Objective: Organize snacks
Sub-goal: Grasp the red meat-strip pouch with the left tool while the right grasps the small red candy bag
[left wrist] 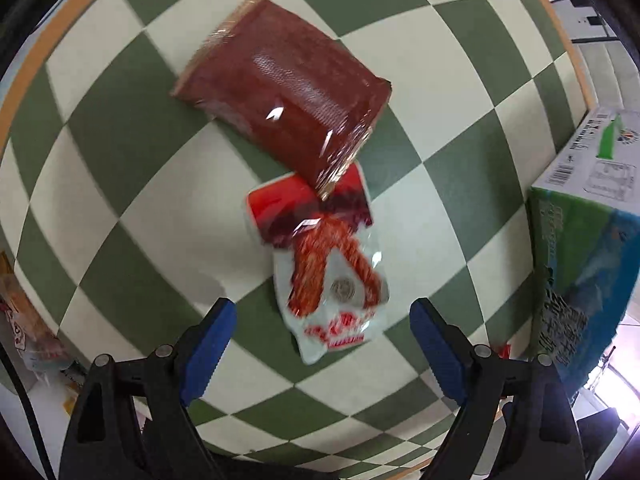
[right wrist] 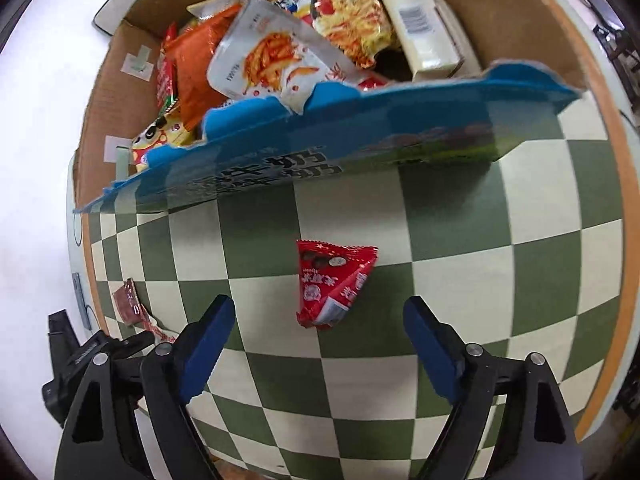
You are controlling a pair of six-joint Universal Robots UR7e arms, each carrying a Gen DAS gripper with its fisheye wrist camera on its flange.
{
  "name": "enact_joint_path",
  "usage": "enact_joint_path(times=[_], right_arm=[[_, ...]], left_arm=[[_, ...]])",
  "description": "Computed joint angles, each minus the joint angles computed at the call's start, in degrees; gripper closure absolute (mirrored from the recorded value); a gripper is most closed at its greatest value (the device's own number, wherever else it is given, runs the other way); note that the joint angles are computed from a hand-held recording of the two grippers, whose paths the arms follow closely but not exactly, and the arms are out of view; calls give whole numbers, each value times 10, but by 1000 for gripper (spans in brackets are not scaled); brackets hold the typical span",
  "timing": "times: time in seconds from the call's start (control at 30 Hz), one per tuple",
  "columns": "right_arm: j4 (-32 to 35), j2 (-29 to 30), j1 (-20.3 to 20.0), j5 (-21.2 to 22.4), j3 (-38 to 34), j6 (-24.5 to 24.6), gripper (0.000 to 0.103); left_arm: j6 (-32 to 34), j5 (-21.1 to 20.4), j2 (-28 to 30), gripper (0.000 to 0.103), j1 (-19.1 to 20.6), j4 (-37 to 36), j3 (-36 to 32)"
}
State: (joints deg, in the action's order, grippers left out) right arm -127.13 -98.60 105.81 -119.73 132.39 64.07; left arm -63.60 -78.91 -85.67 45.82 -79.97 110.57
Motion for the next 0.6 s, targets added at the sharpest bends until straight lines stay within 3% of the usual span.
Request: enact_joint_path(times=[0.1,0.27,0.37,0.4,0.47,0.6], right_arm=[[-31,6,-18,15,9,-7,17],[-59,21,-41,39,18,-18,41],[-59,31,-45,41,19,-15,48],[-65,33,-46,43,22,-16,50],[-62,38,-45,41,21,-17,65],[-69,37,-43,45,28,-20,69]], left_arm=[[3,5,18,14,3,1,-4],[11,26,46,16,-11,22,-14],[21,42,57,25,-30,38,-14],[27,45,60,32,-37,43,-14],[46,50,63,45,-56,50,-10],[107,38,69,45,-101,51,10]])
